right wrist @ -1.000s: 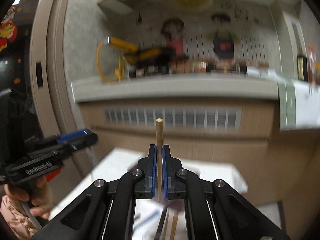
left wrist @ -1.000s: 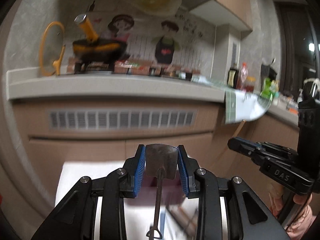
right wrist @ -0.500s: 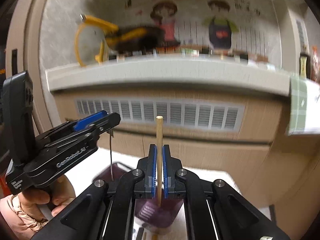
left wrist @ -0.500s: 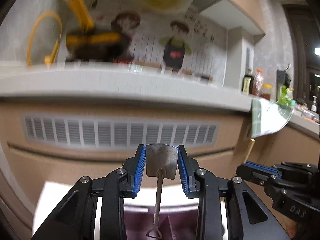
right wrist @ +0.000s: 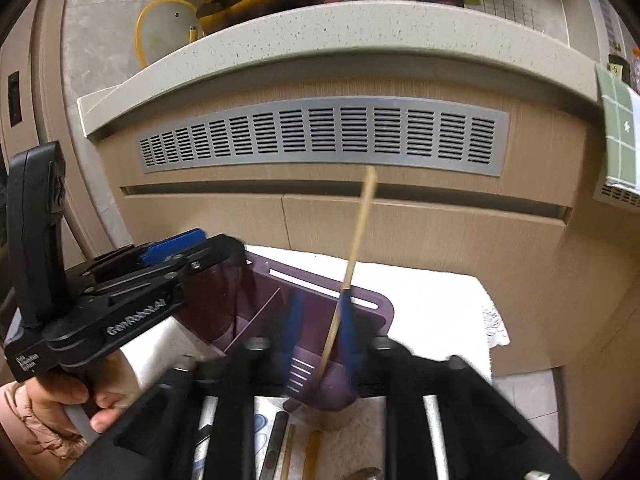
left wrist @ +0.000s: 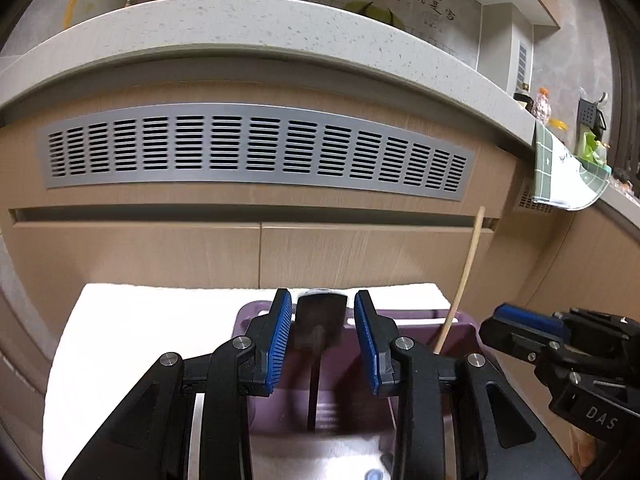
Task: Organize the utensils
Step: 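Lift the chopstick into the maroon caddy with the right tool while the left tool drops the spatula in, then grasp the small white-ball-handled spoon with the right tool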
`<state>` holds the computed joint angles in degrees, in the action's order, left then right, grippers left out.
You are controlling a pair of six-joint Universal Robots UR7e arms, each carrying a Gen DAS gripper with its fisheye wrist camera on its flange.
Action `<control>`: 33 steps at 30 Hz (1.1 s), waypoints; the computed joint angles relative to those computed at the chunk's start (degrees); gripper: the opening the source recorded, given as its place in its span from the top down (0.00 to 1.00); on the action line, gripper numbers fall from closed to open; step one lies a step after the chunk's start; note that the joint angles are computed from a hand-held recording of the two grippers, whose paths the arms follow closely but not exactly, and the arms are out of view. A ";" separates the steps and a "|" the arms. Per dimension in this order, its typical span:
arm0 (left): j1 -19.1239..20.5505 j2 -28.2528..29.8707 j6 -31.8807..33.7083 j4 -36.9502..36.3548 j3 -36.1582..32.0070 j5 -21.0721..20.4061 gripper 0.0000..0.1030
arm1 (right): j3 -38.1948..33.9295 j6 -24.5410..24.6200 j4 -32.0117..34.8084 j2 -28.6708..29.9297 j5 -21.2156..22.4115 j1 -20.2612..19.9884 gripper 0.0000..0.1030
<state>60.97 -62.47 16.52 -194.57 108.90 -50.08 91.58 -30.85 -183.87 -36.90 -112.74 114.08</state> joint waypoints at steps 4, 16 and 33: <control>-1.89 -3.44 -0.81 -0.61 4.01 1.49 0.67 | 3.42 -1.47 -3.87 -1.56 -0.96 0.66 0.60; -8.93 -17.14 -13.62 9.94 23.49 12.22 0.51 | 17.34 -1.95 -3.62 -7.82 -7.52 1.48 0.18; -5.45 -25.68 -22.62 29.24 30.07 1.74 0.44 | 23.00 -1.52 -6.37 -7.11 -13.04 0.25 0.04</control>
<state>55.52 -88.15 -6.09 -165.33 138.96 -48.34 114.58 -32.37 -190.24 -44.01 -125.78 114.34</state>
